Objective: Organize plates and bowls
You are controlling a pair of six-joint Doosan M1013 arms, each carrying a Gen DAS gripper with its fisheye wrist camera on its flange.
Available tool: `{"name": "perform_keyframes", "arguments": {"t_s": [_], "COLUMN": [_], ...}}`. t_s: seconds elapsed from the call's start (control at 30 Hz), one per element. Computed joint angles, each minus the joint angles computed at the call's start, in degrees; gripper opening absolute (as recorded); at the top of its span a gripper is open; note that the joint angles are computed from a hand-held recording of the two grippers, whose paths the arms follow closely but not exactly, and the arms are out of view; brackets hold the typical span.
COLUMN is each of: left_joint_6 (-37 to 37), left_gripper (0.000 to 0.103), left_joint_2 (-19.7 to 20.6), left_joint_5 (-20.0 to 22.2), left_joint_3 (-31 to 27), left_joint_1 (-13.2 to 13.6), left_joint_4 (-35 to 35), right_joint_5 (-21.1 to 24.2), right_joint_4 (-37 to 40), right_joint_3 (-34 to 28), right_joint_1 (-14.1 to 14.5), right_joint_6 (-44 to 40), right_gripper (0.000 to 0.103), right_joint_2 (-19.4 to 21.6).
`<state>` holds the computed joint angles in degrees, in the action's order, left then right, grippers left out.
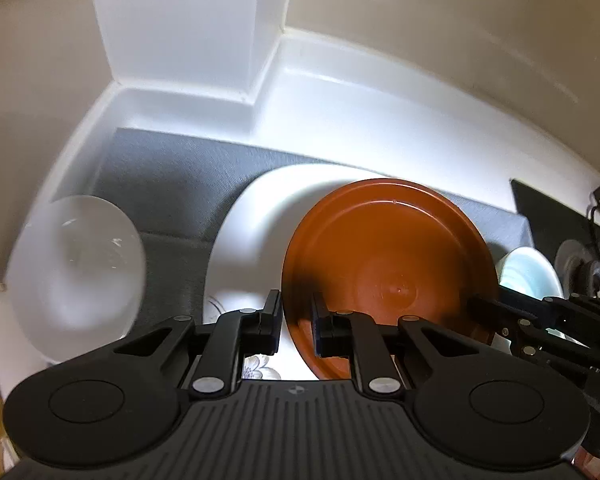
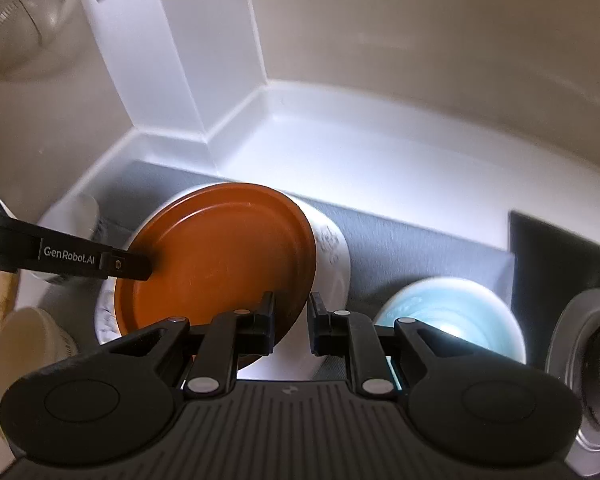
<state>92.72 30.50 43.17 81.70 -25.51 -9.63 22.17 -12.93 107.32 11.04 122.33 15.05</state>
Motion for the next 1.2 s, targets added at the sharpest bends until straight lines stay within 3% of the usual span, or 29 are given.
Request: {"name": "perform_keyframes", "arguments": {"t_s": [0.27,0.47,0.5,0.57,0.63,0.8,0.9,1.03,1.13,1.2], "left_joint_6": [-2.01,0.25,0.33,0.39,0.16,-3.34,-6.26,-12.18,-15.49,-16.1], "left_gripper": [0.016,0.016,0.018,0.028,0.048,0.06,0.062,0.064,0.064,0.063], "left_joint_2": [2.56,2.18,2.06,1.33,0.08,-3.22,-4.37,-5.06,-4.06,-3.26], "left_joint_5": [-0.1,0.38,0.42,-0.15,-1.54,-4.67,-5.08,-7.66,-7.52,-7.6], "left_joint_3": [-0.79,-0.3,-0.27,0.27,1.48,4.8,5.84,7.37,7.12,6.72], "left_joint_1": [-0.63,0.31,0.55,0.98,1.64,3.63,5.41,6.81,7.76,8.58], "left_joint_4": [4.18,0.65,0.26,0.12,-0.16,3.4,4.51,10.75,13.54,12.58], "right_joint_5": [0.28,0.14,-0.12,0.31,0.54,-0.54,-2.18,-5.43,-6.52,-5.82], "right_joint_4": [0.25,3.16,5.13,4.55,2.48,-3.48,-4.12,3.57,20.98,25.48], "right_joint_3": [-0.99,-1.51,-1.53,-1.69,-1.72,-1.47,-1.86,-3.56,-5.91,-8.03], "right_joint_1": [-0.01,-0.49,-0.69,-0.43,0.0,1.44,2.45,3.4,3.54,4.11], "right_joint_6": [0.4,-2.12,-4.21,-4.25,-2.69,3.75,4.02,-3.92,-20.79,-26.43], "right_gripper": [0.017,0.025,0.029,0.045,0.052,0.059,0.068,0.071,0.071,0.071], "right_joint_2": [3.24,3.65,3.63,3.43,3.14,1.85,1.67,2.75,4.49,5.92]}}
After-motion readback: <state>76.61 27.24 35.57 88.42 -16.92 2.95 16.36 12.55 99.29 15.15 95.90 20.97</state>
